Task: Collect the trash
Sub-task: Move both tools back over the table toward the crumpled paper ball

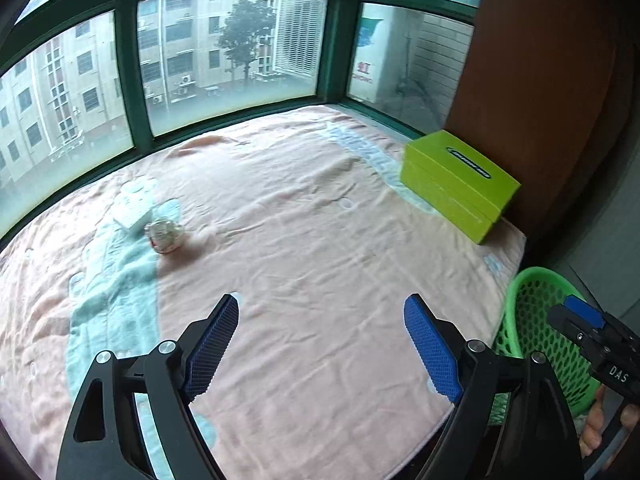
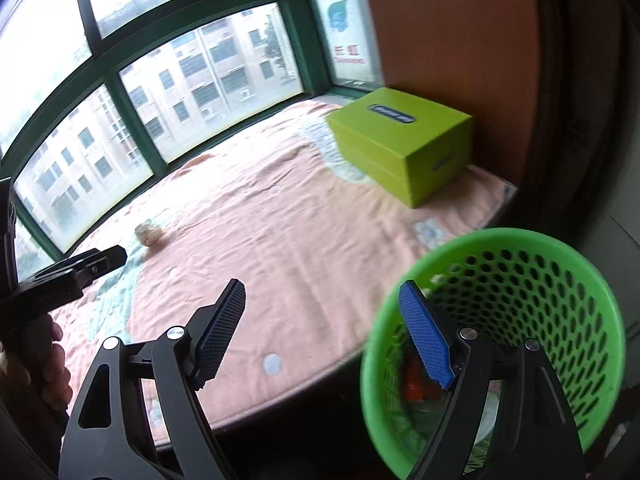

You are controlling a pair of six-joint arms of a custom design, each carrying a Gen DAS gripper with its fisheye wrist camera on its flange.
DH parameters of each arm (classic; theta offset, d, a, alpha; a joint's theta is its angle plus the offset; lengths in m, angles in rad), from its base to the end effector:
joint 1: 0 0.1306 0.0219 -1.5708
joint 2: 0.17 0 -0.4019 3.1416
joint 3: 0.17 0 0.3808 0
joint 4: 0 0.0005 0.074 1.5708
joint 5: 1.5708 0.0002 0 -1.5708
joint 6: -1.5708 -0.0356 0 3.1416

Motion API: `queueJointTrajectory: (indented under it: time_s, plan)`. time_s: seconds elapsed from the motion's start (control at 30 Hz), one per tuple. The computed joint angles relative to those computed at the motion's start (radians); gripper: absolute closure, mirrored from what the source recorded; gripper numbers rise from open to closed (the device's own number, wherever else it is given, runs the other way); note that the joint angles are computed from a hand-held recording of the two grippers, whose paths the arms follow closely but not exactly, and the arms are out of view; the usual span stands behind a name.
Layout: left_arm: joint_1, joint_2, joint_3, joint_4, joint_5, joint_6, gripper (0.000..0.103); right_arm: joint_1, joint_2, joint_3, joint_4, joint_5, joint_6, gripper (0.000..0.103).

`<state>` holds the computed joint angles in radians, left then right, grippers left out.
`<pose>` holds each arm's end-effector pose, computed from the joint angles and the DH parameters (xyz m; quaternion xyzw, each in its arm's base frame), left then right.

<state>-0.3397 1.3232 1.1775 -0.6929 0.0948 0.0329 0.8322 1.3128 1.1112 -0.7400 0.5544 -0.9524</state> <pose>0.4141 -0.1504 0.3945 0.1593 0.9191 -0.1097 0.3432 0.2976 0.2982 0.3703 0.1395 0.9079 0.0684 0.3894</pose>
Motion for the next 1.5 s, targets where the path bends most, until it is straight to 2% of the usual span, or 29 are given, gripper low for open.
queueJointTrajectory:
  time_s: [0.2,0.47,0.83,1.3,1.5]
  plan:
    - [0.148,0.055,0.058,-0.018,0.002,-0.005,0.021,-0.021,0.119,0.11,0.049,-0.08,0.108,0.024]
    - [0.299,0.164,0.167,-0.053,-0.019,-0.001,0.021,-0.045,0.313,0.311,0.057,-0.2,0.231,0.024]
    - [0.402,0.322,0.325,-0.082,-0.065,-0.013,0.021,-0.065,0.632,0.7,0.008,-0.367,0.392,0.024]
    - [0.444,0.46,0.475,-0.13,-0.075,0.016,0.021,-0.101,0.999,1.208,-0.153,-0.527,0.415,0.025]
    - [0.453,0.482,0.502,-0.14,-0.077,0.028,0.021,-0.121,1.165,1.477,-0.269,-0.59,0.371,0.029]
